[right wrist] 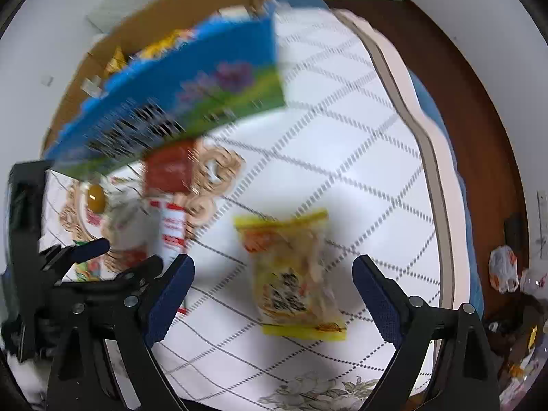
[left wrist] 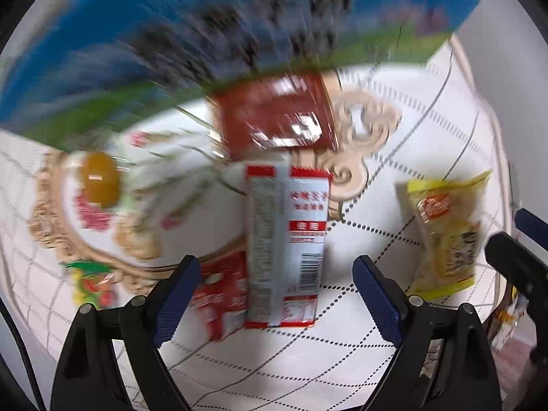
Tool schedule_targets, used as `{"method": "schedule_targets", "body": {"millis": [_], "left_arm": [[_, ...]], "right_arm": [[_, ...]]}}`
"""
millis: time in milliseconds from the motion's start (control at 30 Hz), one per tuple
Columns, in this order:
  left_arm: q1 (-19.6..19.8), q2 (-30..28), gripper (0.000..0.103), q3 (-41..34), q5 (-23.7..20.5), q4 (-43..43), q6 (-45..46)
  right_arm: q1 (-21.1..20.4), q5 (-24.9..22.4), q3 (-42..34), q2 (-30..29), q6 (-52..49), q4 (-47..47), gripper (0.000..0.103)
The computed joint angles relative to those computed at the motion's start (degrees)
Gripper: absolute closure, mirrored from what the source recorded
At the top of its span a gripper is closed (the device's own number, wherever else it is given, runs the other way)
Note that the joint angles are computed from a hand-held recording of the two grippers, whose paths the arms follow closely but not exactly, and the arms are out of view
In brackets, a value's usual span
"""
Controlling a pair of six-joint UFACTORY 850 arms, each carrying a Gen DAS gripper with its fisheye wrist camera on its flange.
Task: Organize snacks
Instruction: 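Grasp the red-white spicy strip packet with the left tool while the right grasps the yellow egg-cake bag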
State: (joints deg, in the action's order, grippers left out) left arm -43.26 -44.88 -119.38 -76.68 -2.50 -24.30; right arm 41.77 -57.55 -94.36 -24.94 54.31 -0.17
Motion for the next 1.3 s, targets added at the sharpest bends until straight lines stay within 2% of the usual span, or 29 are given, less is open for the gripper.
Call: {"method": "schedule_targets", "body": {"millis": [100, 133, 200, 300, 333, 400, 533, 567, 667, 733, 933, 1133, 1300], "left_arm": [[-1.0, -3.4, 0.014, -1.9, -2.3, 1.5, -0.3], [-1.2, -3.8, 0.022, -1.9, -2.6, 2.2, -0.8], [-1.7, -3.3, 0.027, -0.5, -1.5, 3.9, -2.8], [-1.8, -1.0, 0.05, 3.1, 1.4, 4.6, -5.8], [-1.6, 0.0, 0.053, 4.6, 2.1, 4.3, -7.1], [-0.7, 2.7, 0.055, 8.5, 4.0, 2.8, -9.8], [1.1, 8.9, 0.056, 17.6, 8.1, 0.2, -14.9], [1.5, 10.5, 0.056, 20.1, 9.2, -0.6, -15.7], [2.4, 13.4, 0.055, 24.3, 11.2, -2.6, -15.8], [2.8, 13.9, 0.052, 25.3, 12.0, -4.6, -15.0], [4.9, 13.8, 0.04, 26.3, 13.0, -6.7, -10.3], [4.1, 12.3, 0.04, 24.8, 13.5, -5.0, -9.3], [2.5, 13.2, 0.05, 25.1, 11.2, -5.2, -9.9]], "right_arm": [[-0.2, 0.3, 2.1, -0.1, -1.1, 1.2, 0.007], [-0.4, 0.2, 2.2, -0.6, -2.0, 2.0, 0.007], [-0.5, 0.6, 3.0, -1.1, -3.7, 3.5, 0.007], [0.0, 0.5, 3.3, -2.1, -5.7, 3.5, 0.008], [0.4, 0.2, 3.2, -2.6, -6.1, 2.8, 0.01], [0.7, -0.3, 3.0, -3.5, -7.0, 3.2, 0.03], [2.6, -1.3, 2.1, -4.6, -6.0, -0.2, 0.036], [2.8, -1.1, 2.1, -4.6, -6.2, 0.1, 0.04], [3.3, -0.4, 1.7, -4.9, -8.1, 3.8, 0.042], [3.6, 0.0, 1.6, -5.0, -9.7, 7.7, 0.043], [4.8, -0.6, 1.2, -6.3, -7.5, 10.0, 0.04], [5.5, -0.5, 0.8, -7.4, -3.8, 7.3, 0.036], [6.8, -0.7, -0.8, -8.9, -2.2, 5.9, 0.036]]}}
